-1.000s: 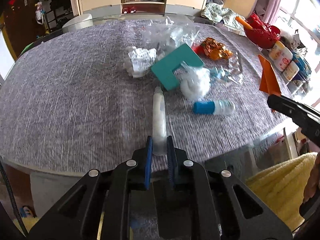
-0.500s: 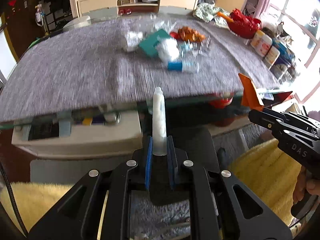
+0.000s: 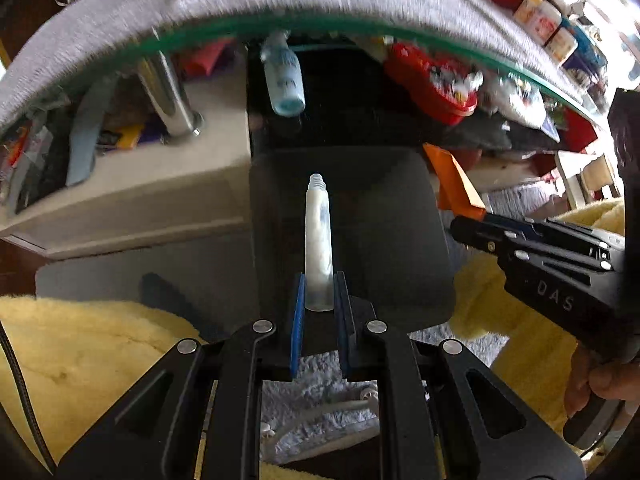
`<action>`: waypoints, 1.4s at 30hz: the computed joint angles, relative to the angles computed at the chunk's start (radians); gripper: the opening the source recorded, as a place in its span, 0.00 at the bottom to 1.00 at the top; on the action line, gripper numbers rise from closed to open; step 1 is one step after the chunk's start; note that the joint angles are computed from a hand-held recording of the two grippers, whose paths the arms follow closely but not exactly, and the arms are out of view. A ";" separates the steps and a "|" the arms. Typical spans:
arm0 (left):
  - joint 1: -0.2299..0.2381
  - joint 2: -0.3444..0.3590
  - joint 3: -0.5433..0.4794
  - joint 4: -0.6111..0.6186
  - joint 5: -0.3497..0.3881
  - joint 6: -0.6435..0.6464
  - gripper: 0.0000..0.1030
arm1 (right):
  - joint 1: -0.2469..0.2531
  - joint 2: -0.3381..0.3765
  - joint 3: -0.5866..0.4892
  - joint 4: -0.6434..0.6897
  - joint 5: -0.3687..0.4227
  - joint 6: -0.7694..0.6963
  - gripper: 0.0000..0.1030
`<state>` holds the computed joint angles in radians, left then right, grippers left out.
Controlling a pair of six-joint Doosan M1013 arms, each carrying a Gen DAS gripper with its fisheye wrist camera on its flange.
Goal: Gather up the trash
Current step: 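Lower both held items into the bin under the table and open both grippers, then raise both grippers back over the table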
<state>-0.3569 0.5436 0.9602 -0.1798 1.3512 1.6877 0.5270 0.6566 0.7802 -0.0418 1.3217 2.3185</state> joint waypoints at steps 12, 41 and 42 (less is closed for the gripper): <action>-0.005 0.024 -0.007 -0.020 0.040 0.009 0.17 | -0.009 0.025 -0.026 0.025 0.012 -0.007 0.22; 0.020 0.037 -0.195 0.135 -0.080 -0.061 0.92 | -0.023 0.047 -0.228 -0.197 -0.010 -0.028 0.96; 0.022 0.051 -0.226 0.143 -0.069 -0.068 0.92 | -0.025 0.062 -0.256 -0.193 -0.002 -0.044 0.95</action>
